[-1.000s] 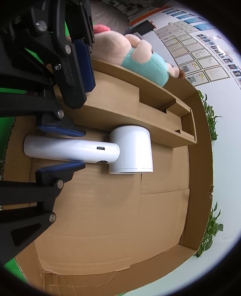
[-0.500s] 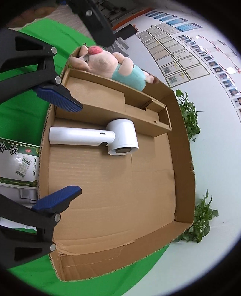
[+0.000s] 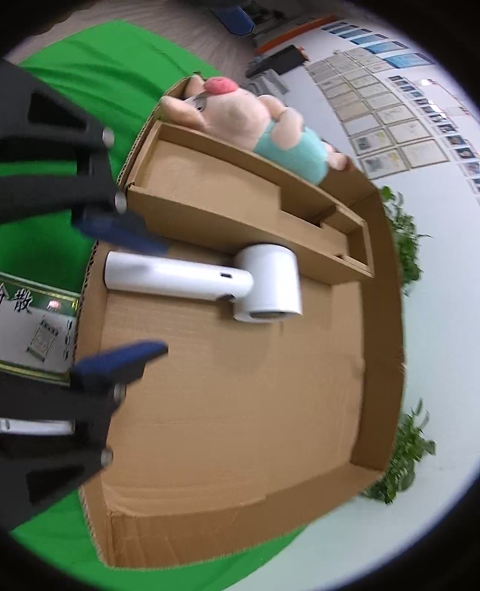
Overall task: Organize objects
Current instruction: 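Lower the hair dryer into the box and open the right gripper, then withdraw the right gripper from the box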
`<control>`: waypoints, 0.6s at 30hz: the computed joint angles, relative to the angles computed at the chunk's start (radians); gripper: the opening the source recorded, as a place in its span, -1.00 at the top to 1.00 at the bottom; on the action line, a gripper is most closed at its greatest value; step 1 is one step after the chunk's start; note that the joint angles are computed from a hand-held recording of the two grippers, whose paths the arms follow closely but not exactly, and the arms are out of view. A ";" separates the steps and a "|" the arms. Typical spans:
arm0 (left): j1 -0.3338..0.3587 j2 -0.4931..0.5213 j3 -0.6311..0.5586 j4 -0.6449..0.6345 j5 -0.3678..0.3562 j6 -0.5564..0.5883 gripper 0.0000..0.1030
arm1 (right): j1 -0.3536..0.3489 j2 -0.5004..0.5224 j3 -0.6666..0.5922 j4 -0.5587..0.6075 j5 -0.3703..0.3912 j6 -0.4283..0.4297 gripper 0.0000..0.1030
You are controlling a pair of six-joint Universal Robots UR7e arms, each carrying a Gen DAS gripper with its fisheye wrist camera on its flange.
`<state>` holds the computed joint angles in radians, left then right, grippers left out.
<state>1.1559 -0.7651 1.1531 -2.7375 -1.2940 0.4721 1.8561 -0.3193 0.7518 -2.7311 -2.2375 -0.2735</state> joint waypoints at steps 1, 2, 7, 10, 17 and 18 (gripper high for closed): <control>0.003 0.006 -0.007 0.007 0.000 0.000 -0.90 | -0.001 0.013 -0.024 0.023 -0.001 0.002 0.32; 0.005 0.008 -0.009 0.014 0.004 0.001 -0.90 | -0.004 0.025 -0.050 0.054 0.000 0.011 0.35; 0.020 0.028 -0.041 0.035 -0.001 -0.012 -0.90 | -0.017 0.057 -0.123 0.174 0.033 0.072 0.53; 0.028 0.032 -0.053 0.049 -0.007 -0.029 -0.90 | -0.015 0.060 -0.121 0.164 0.029 0.065 0.52; 0.033 0.043 -0.068 0.062 -0.011 -0.042 -0.90 | -0.020 0.033 -0.076 0.151 0.056 0.089 0.52; 0.034 0.045 -0.069 0.062 -0.012 -0.045 -0.90 | -0.023 0.026 -0.069 0.154 0.070 0.101 0.52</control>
<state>1.1895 -0.7199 1.0840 -2.6753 -1.3057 0.4269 1.8329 -0.2934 0.6828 -2.5773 -2.1680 -0.1730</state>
